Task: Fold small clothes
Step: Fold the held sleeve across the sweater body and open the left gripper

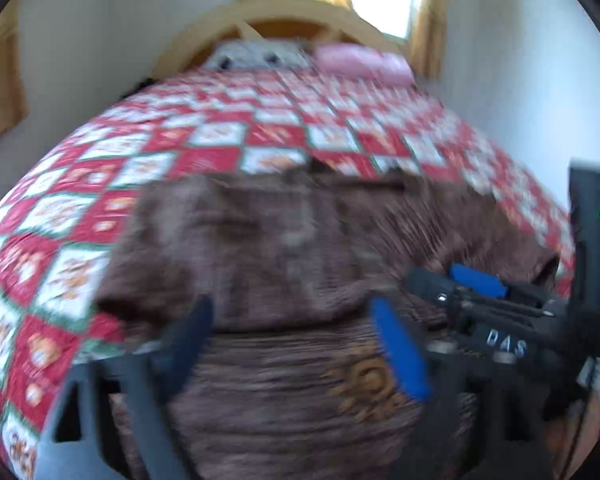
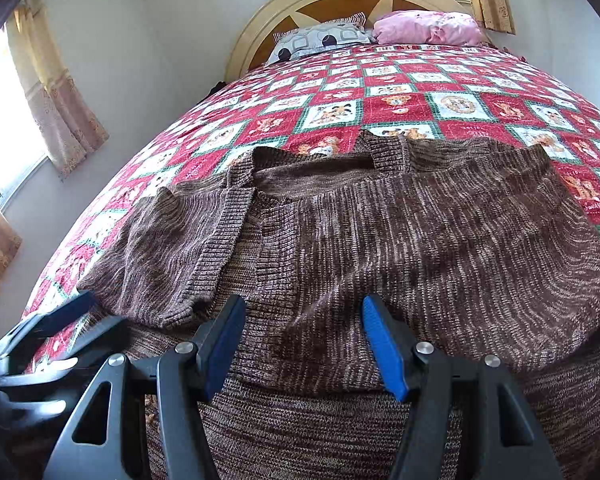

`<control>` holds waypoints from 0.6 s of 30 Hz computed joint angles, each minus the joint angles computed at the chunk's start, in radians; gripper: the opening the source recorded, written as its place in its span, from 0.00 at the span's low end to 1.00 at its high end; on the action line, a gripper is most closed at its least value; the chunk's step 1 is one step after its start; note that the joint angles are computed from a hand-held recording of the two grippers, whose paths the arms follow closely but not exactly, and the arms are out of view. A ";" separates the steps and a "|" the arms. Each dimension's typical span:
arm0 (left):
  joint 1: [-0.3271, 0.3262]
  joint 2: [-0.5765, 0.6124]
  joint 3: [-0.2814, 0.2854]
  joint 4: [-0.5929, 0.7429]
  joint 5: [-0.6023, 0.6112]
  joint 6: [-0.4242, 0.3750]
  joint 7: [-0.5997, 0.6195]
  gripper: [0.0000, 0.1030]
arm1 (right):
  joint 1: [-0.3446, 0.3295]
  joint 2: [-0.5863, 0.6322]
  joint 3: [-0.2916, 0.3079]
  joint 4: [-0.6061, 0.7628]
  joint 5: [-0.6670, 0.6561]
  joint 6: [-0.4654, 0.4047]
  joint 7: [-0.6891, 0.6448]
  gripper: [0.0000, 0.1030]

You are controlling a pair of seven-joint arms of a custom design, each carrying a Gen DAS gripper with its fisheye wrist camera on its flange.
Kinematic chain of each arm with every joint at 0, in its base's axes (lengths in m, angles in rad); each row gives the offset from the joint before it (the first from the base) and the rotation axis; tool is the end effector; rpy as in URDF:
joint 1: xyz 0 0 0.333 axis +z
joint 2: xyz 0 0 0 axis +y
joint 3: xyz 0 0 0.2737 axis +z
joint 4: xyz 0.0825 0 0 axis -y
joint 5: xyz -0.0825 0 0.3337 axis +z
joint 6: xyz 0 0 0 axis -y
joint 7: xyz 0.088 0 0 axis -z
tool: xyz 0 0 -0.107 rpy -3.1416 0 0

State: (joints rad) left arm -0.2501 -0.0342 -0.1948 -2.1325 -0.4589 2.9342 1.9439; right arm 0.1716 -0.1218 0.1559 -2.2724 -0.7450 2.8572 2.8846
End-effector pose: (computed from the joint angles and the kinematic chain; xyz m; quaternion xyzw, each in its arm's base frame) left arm 0.4975 -0.2069 0.5003 -0.4977 0.7609 -0.3782 0.1742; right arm 0.4626 0.1981 0.4631 -0.5339 0.7502 -0.2135 0.3265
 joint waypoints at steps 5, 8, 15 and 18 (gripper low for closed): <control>0.031 -0.051 0.049 -0.107 -0.006 0.088 -0.134 0.90 | 0.015 0.008 -0.002 0.030 0.034 -0.012 -0.045 0.60; 0.043 -0.015 0.085 -0.068 -0.105 -0.029 -0.177 0.88 | 0.040 0.062 -0.018 0.100 0.125 0.032 -0.151 0.60; 0.051 -0.031 0.057 -0.091 -0.391 0.029 -0.035 0.89 | 0.157 0.368 -0.103 0.503 0.310 -0.215 -0.418 0.60; 0.048 -0.033 0.059 -0.092 -0.390 0.027 -0.039 0.89 | 0.215 0.443 -0.138 0.622 0.215 -0.304 -0.409 0.36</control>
